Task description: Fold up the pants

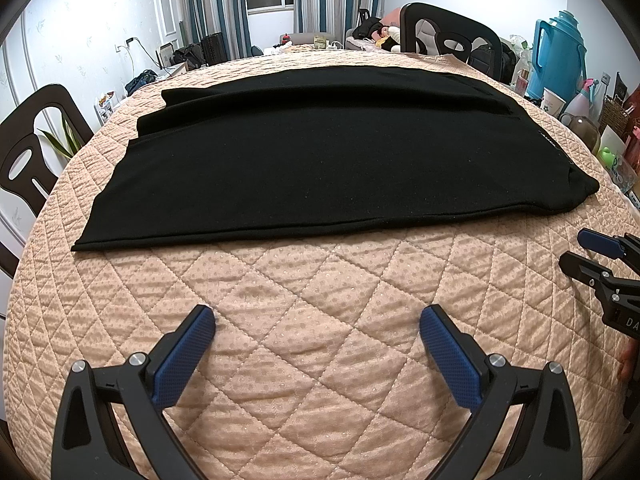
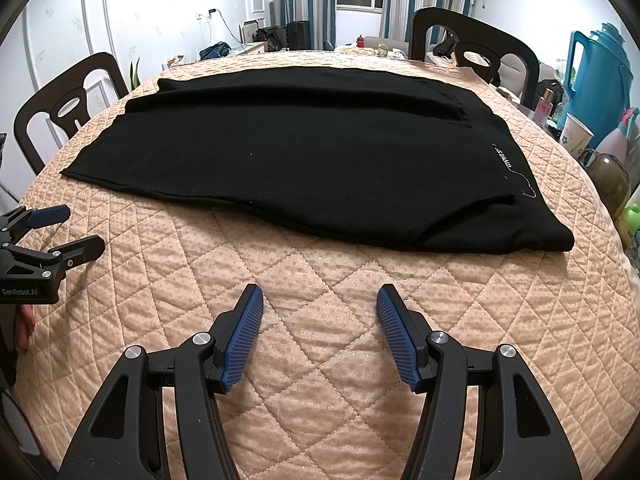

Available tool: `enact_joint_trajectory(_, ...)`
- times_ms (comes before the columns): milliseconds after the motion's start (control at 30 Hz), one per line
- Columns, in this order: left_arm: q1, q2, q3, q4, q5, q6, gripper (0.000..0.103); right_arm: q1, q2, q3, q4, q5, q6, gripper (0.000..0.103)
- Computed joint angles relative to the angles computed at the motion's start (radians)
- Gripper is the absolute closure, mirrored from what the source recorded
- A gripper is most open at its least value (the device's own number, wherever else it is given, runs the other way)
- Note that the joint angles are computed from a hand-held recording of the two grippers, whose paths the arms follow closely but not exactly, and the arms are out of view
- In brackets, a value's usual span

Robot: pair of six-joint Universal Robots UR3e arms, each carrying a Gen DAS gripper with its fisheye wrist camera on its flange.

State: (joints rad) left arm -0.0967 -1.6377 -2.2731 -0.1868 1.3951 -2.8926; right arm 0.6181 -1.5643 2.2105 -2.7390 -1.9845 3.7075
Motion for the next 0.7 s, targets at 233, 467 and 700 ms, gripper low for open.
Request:
enact_joint_trajectory(233, 0.0, 0.0, 0.0, 0.0, 0.0, 0.0, 0.0, 0.003, 0.003, -0.003, 0.003, -0.003, 0.002, 0.043)
enact_joint_trajectory(467, 0.0, 0.0, 0.0, 0.0, 0.0, 0.0, 0.0, 0.002, 0.003, -0.003, 0.002, -0.003, 0.002, 0.043)
enact_joint_trajectory(700, 0.0, 0.0, 0.0, 0.0, 0.001, 0.001, 0.0, 0.001, 0.0, -0.004, 0.007, -0.004, -0.001, 0.043)
